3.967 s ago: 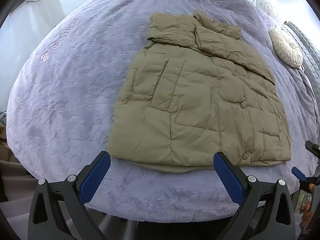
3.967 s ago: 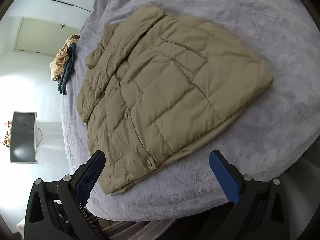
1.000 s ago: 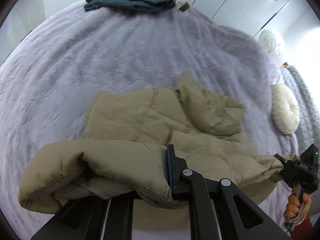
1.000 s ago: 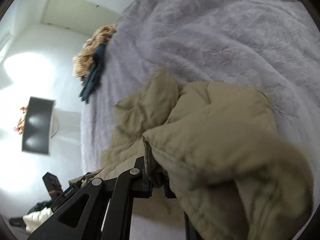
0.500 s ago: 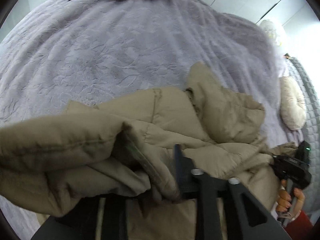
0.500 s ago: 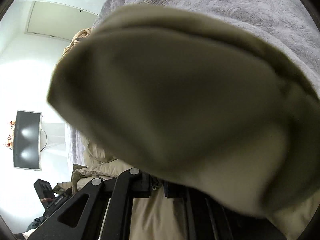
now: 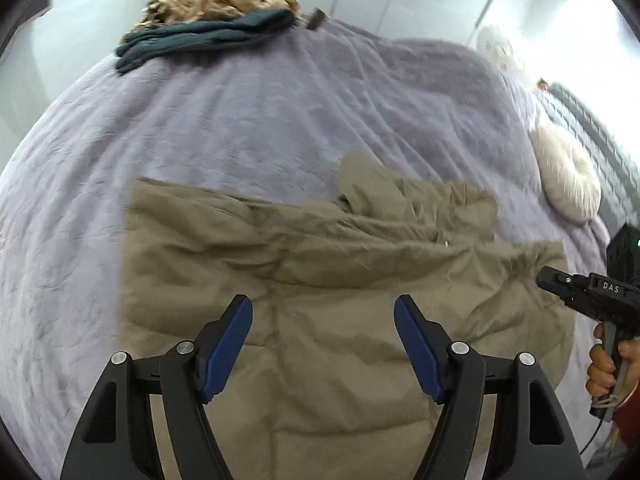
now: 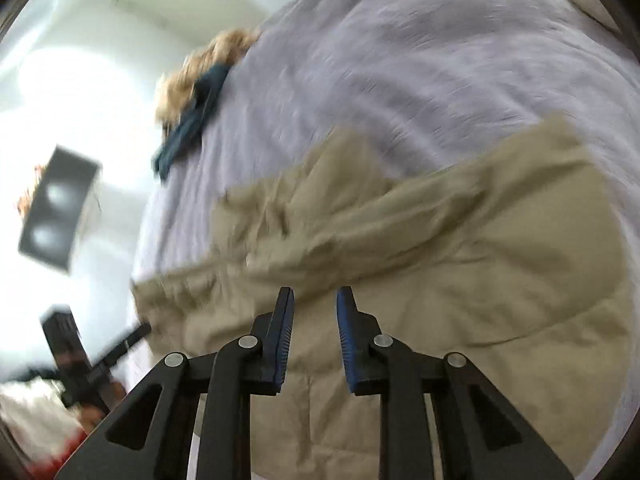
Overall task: Fold large clothes
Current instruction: 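Release the folded hem and raise both tools above the bundle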
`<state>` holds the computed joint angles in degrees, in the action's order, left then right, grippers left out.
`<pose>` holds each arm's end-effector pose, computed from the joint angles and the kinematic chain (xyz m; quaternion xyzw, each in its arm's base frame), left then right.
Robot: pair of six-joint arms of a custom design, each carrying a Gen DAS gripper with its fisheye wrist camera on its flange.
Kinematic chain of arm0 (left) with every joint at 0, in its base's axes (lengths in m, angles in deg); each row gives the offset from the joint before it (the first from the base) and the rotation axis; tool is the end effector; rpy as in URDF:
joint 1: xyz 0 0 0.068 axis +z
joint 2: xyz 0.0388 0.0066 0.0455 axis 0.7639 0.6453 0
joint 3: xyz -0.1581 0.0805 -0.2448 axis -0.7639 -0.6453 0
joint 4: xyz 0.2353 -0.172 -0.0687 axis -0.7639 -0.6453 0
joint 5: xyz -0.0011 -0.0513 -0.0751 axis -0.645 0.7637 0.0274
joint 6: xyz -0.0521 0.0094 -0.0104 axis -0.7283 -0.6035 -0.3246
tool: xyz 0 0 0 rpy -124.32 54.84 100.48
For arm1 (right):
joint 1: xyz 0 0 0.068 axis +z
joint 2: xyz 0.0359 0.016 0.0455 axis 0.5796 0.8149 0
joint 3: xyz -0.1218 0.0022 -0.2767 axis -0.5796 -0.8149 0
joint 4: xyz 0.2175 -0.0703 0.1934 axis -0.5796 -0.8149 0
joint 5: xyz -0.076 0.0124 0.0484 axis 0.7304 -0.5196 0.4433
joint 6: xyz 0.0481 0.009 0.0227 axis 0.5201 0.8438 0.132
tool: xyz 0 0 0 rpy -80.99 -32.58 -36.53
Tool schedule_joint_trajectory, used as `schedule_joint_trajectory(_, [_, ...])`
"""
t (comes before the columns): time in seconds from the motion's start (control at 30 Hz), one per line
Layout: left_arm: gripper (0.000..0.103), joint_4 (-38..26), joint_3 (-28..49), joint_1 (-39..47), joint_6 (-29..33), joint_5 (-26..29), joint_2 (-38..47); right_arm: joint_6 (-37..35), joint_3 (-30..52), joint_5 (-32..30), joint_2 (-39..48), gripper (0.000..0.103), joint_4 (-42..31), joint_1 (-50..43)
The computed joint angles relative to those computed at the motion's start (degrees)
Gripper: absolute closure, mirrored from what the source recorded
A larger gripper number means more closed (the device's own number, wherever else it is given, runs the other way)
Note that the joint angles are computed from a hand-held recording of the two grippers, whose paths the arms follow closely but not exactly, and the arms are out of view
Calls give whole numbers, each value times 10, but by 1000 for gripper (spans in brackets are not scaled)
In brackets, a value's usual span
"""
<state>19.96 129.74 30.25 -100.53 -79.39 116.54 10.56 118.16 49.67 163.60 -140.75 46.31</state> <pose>0.2116 -0.0699 0.2739 -0.1820 0.9425 -0.0719 0.2710 0.3548 0.0872 0.2898 -0.1030 0.9424 0.2900 0.1310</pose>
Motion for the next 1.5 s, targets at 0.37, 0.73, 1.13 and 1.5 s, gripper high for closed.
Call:
schedule_joint_trajectory(0.37, [29,127,6,52,79,-87,188,-27,6,104,87,103,89,26])
schedule_joint_trajectory(0.73, [28,122,-42,205,120,-47,143,-33,38,165,109,103,60,-112])
schedule_joint_trajectory(1.13, [21,196,-44,233,87,-19,229,6,46,201,169,103,113,-91])
schedule_joint_trajectory(1.5, [21,-32,-1,98,15,-119,63,33,-40,202,-28,98,78,-76])
